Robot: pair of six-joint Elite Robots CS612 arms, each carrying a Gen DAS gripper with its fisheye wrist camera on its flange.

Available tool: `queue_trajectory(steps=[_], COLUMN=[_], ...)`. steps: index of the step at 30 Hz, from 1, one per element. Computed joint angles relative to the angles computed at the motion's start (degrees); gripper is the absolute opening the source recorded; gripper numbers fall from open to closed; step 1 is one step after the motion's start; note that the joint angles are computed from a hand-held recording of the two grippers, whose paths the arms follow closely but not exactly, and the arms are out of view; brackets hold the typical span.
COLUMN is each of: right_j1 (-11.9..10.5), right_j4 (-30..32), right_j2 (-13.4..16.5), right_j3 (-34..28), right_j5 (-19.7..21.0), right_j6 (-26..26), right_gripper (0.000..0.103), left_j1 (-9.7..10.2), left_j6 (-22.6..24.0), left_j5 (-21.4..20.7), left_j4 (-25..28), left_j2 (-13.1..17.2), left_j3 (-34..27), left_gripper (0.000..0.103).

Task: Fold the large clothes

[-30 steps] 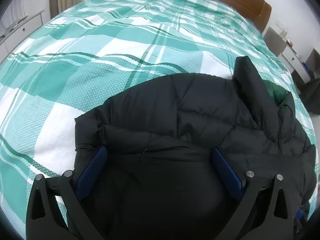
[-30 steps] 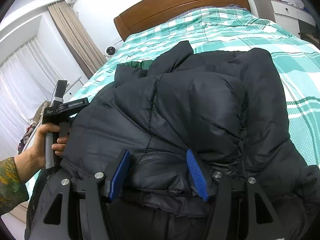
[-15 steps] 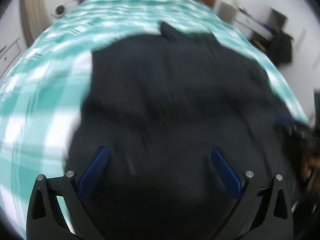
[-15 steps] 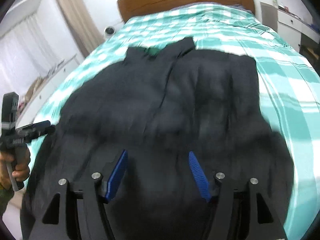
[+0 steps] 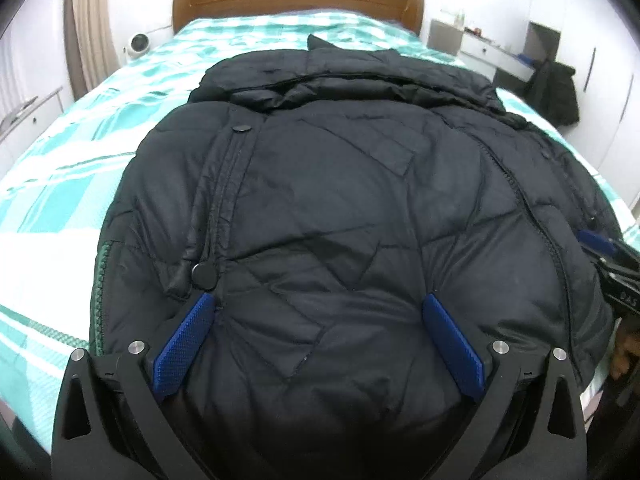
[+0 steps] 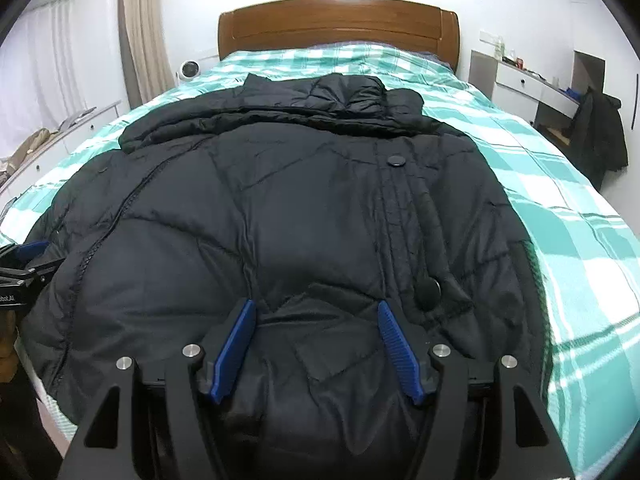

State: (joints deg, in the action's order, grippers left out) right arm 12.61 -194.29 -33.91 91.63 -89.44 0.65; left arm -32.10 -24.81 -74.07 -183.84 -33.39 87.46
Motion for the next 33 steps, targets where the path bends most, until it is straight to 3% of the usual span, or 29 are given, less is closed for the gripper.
queue_trajectory(steps=[7, 33], right_j1=[0.2, 1.1], right_j4=[-3.8, -6.2], right_j2=[0.6, 1.1], right_j3=[0.8, 1.2], right_j5=[-0.7, -4.1], right_j6=[-0.9, -1.9], right_gripper=[0.065, 0.065], left_j1=[-0.56, -1.30], left_j6=[-0.1, -0.2], left_j5=[1.4, 3.5], left_j4=[-0.3, 0.2], left_j2=[0.0, -0.5], left_j3=[0.3, 1.4], left_gripper=[0.102, 0.102])
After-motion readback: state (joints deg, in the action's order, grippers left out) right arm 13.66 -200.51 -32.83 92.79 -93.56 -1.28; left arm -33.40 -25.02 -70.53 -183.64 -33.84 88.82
